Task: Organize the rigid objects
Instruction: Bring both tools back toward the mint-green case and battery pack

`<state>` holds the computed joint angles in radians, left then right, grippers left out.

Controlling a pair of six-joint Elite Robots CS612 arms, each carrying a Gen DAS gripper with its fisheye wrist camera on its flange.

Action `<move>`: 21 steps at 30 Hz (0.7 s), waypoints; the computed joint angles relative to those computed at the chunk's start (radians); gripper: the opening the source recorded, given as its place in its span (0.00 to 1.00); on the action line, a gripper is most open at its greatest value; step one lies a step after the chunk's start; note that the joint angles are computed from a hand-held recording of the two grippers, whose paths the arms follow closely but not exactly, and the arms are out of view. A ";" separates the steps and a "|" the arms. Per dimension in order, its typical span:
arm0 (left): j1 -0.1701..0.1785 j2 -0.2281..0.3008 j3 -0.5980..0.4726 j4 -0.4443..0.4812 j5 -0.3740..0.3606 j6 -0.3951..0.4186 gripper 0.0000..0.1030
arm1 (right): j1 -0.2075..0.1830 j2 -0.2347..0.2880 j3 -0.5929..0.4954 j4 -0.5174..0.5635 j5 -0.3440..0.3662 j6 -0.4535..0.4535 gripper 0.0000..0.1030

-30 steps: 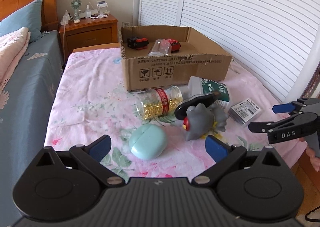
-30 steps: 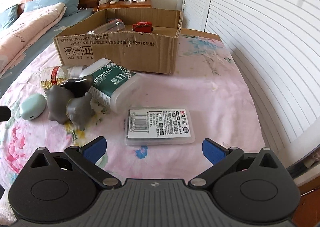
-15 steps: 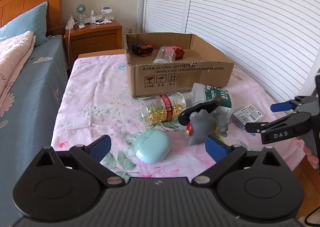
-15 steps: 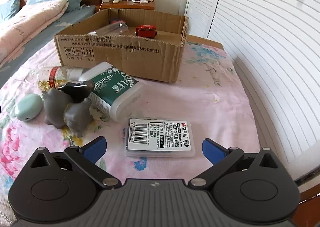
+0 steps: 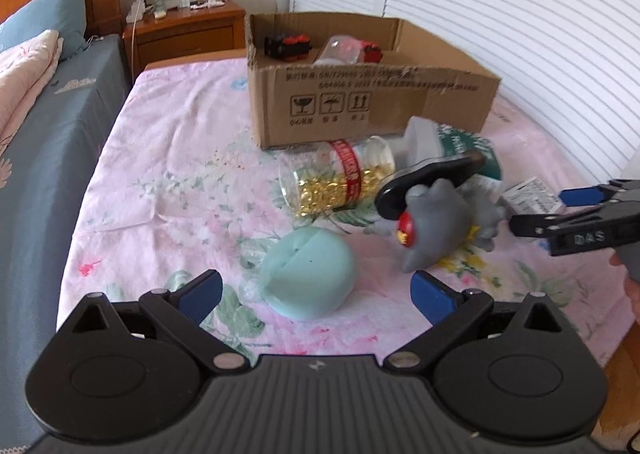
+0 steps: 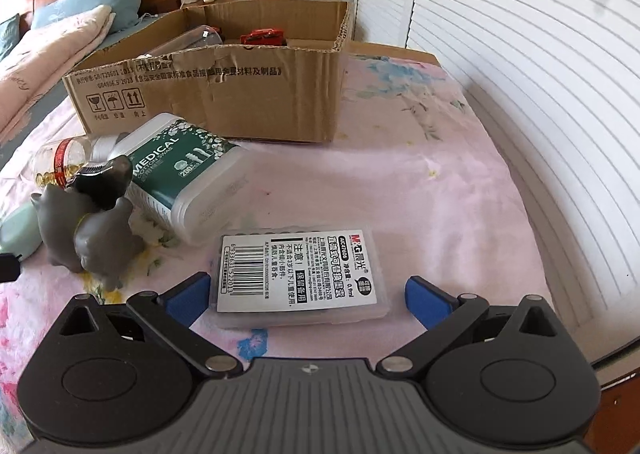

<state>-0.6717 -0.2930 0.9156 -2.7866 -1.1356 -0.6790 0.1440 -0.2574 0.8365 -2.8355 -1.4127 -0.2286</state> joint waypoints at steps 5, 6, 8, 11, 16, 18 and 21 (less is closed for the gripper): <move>0.006 0.022 -0.039 0.049 -0.006 -0.004 0.97 | -0.002 0.003 0.014 -0.051 0.007 0.008 1.00; 0.004 0.025 -0.043 0.051 0.007 0.006 0.97 | -0.002 0.004 0.016 -0.058 0.008 0.009 1.00; 0.002 0.032 -0.054 0.060 0.025 0.029 0.97 | -0.002 0.005 0.018 -0.068 0.009 0.010 1.00; 0.003 0.038 -0.056 0.036 0.030 0.050 0.96 | -0.002 0.005 0.020 -0.079 0.011 0.010 1.00; 0.005 0.038 -0.048 0.006 0.028 0.073 0.91 | -0.003 0.007 0.023 -0.097 0.014 0.011 1.00; 0.005 0.037 -0.042 -0.011 0.028 0.086 0.84 | -0.003 0.007 0.025 -0.099 0.014 0.010 1.00; 0.005 0.037 -0.042 -0.028 0.019 0.112 0.75 | -0.004 0.008 0.025 -0.105 0.020 0.005 1.00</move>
